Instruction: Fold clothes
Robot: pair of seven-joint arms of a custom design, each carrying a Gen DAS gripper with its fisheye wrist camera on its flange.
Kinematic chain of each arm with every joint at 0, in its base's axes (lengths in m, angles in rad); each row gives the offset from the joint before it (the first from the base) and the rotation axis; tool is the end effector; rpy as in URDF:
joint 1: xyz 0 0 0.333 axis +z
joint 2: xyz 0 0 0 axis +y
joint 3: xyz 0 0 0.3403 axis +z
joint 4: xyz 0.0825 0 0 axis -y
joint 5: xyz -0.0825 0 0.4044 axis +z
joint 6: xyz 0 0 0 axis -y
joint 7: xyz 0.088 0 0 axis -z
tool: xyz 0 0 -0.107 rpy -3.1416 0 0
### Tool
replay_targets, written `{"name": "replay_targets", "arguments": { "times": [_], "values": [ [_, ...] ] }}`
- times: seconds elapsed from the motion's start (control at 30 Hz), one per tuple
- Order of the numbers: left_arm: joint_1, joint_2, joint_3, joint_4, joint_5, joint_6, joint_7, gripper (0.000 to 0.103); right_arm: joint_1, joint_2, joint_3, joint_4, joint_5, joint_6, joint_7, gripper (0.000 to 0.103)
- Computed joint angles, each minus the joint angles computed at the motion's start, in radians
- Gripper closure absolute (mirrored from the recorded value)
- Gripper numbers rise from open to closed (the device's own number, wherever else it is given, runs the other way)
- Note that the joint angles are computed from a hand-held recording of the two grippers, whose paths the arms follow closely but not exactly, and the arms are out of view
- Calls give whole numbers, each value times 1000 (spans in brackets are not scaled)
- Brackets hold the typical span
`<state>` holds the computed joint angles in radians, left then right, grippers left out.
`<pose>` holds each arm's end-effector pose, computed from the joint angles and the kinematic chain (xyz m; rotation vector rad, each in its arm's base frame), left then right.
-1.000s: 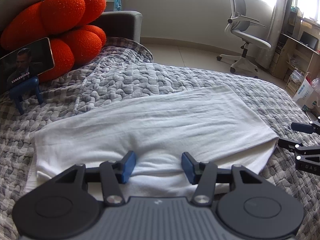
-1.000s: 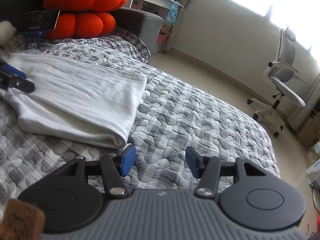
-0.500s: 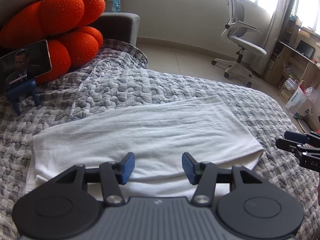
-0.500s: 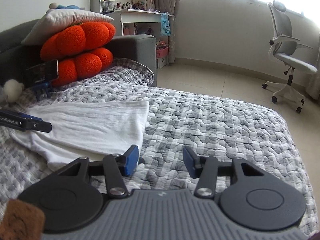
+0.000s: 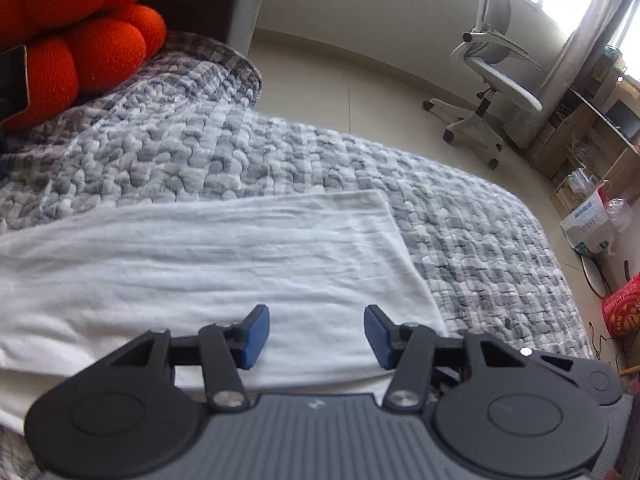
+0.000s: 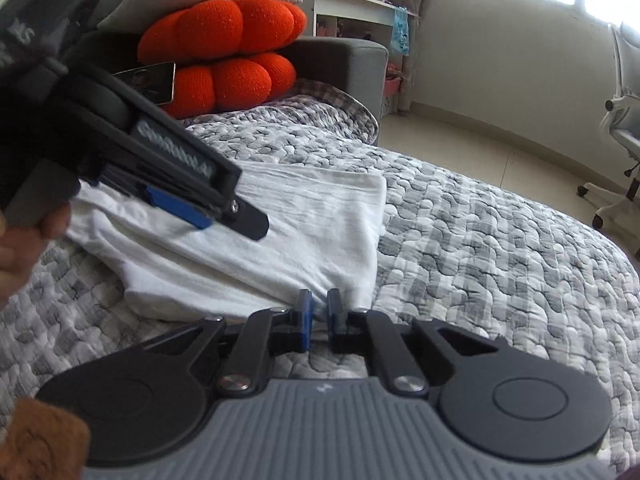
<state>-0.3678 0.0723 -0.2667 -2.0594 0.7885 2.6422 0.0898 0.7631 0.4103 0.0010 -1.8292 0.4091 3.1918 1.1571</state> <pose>0.4884 -0.3787 0.4662 -2.0872 1.6268 -0.8375 0.5407 0.4666 0.4298 -2.0524 0.8825 -0.4727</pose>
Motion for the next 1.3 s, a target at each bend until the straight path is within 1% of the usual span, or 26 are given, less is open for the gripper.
{"name": "replay_targets", "arguments": {
  "times": [0.1, 0.13, 0.2, 0.3, 0.4, 0.43, 0.5, 0.57, 0.67, 0.73, 0.8, 0.9, 1.0, 1.1, 1.13, 1.2, 1.23, 1.3],
  "values": [
    [-33, 18, -6, 20, 146, -72, -52, 49, -72, -20, 79, -28, 34, 9, -25, 97],
    [-42, 24, -9, 27, 170, -94, -57, 49, -91, -25, 100, -36, 47, 12, -33, 97],
    [-51, 30, -9, 33, 197, -115, -69, 47, -110, -30, 124, -45, 65, 17, -42, 97],
    [-55, 27, -8, 30, 211, -119, -81, 46, -122, -41, 138, -58, 91, 17, -43, 97],
    [-52, 20, -8, 22, 206, -110, -84, 46, -194, -42, 225, -75, 133, 49, -72, 97],
    [-51, 18, -8, 20, 204, -106, -85, 46, -234, -37, 274, -80, 147, 70, -89, 97],
    [-51, 19, -9, 20, 200, -108, -85, 46, -342, -18, 402, -89, 159, 121, -122, 97],
    [-53, 21, -12, 25, 195, -120, -76, 46, -453, -4, 521, -97, 154, 137, -123, 97],
    [-64, 31, -19, 43, 188, -163, -36, 46, -554, 14, 629, -108, 130, 153, -104, 97],
    [-68, 34, -18, 49, 183, -179, -25, 46, -578, 20, 652, -112, 110, 159, -89, 97],
    [-68, 28, -17, 53, 163, -191, -40, 47, -611, 28, 684, -116, 88, 162, -69, 97],
    [-72, 16, -23, 70, 117, -241, -68, 47, -644, 32, 715, -127, 58, 170, -41, 97],
    [-84, 2, -34, 96, 103, -316, -44, 46, -637, 30, 705, -131, 34, 172, -13, 97],
    [-92, -18, -43, 113, 102, -382, -22, 46, -644, 27, 709, -140, 11, 177, 13, 97],
    [-91, -26, -44, 114, 96, -390, -23, 46, -641, 26, 705, -142, 4, 179, 21, 97],
    [-83, -42, -41, 92, 110, -366, -53, 45, -635, 19, 696, -149, -7, 182, 37, 97],
    [-78, -50, -40, 80, 121, -351, -70, 42, -630, 17, 690, -151, -12, 182, 45, 97],
    [-68, -46, -38, 63, 115, -340, -74, 41, -626, 16, 684, -150, -25, 181, 58, 97]
  ]
}}
